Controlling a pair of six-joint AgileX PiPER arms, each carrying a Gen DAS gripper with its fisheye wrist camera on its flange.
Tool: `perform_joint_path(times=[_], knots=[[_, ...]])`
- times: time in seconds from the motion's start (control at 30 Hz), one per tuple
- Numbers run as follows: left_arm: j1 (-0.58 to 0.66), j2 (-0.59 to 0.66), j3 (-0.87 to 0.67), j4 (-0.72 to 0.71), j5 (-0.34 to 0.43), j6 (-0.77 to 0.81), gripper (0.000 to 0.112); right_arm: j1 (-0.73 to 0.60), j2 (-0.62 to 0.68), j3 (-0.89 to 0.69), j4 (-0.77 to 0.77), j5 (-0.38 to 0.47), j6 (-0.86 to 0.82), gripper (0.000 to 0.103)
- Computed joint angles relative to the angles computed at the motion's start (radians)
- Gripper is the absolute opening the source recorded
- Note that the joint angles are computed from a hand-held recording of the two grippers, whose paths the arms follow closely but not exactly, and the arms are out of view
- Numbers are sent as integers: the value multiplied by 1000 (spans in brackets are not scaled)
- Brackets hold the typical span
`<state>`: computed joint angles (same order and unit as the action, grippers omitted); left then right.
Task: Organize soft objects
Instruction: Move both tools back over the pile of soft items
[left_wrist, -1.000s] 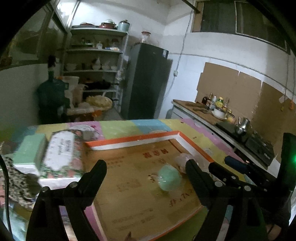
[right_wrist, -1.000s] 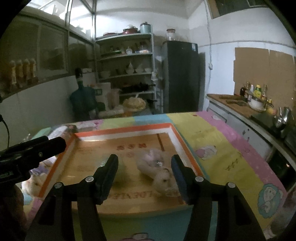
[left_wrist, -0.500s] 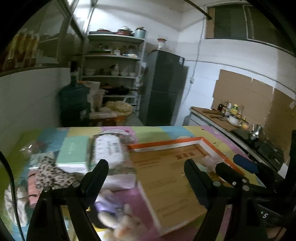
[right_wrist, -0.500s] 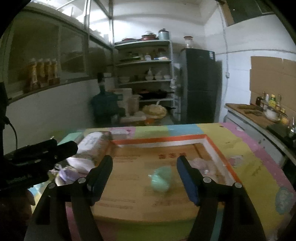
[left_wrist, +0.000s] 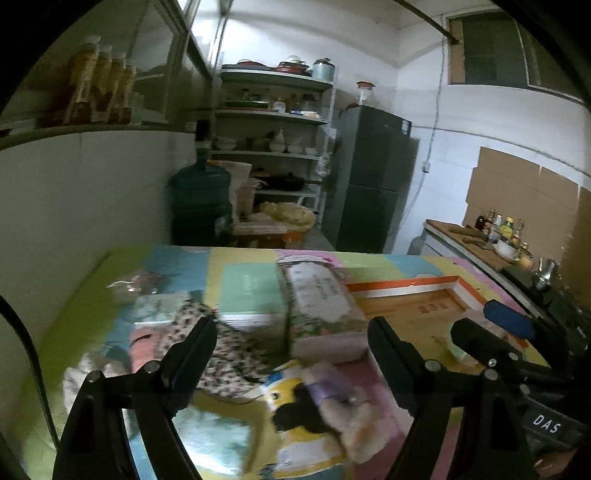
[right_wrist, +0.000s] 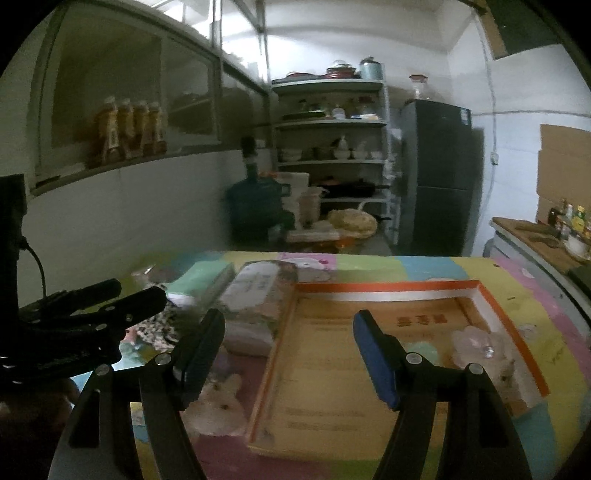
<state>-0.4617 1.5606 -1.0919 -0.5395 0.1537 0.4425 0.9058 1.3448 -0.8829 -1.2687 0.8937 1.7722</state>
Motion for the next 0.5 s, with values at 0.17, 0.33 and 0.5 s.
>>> perform_joint_path(times=[0.17, 0.33, 0.5], knots=[[62, -17, 28, -141, 3, 157, 84, 8, 56, -57, 6, -23, -25, 74], [93, -27, 39, -148, 5, 174, 84, 18, 97, -100, 12, -39, -49, 74], [125, -39, 56, -172, -3, 211, 84, 24, 143, -150, 18, -58, -73, 74]])
